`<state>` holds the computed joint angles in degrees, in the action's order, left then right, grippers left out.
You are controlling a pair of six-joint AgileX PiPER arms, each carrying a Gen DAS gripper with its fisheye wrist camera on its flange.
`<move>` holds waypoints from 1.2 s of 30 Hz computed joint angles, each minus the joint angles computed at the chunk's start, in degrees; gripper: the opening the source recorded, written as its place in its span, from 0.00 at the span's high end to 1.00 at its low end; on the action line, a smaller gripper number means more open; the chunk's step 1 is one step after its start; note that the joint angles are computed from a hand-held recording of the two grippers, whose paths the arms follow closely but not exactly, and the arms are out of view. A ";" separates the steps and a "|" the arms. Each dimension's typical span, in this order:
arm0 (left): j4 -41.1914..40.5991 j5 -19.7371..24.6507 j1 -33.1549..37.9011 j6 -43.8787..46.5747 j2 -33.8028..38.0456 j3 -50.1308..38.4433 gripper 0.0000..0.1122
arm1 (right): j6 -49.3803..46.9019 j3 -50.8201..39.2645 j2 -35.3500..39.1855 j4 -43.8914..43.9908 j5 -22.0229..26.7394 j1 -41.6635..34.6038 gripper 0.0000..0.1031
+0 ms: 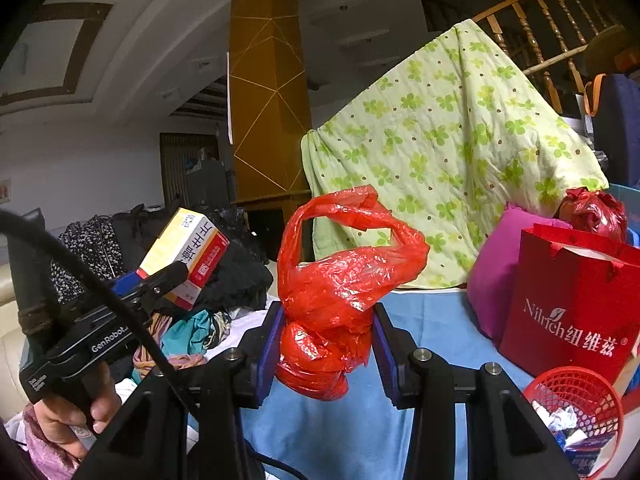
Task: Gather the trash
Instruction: 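Lift the medicine box and red bag and carry both toward the red basket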
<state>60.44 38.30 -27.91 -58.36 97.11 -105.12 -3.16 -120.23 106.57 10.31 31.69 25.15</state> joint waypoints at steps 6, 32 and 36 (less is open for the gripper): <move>-1.65 2.06 -1.00 3.08 2.49 -3.62 0.54 | -1.55 3.08 -1.27 3.30 -1.10 -1.45 0.56; -9.09 13.42 -9.43 22.40 20.07 -29.14 0.54 | -24.56 23.78 -10.23 36.57 -6.12 -16.15 0.56; -9.70 15.12 -10.43 24.91 21.99 -32.57 0.54 | -26.34 24.50 -10.68 39.29 -5.78 -17.50 0.56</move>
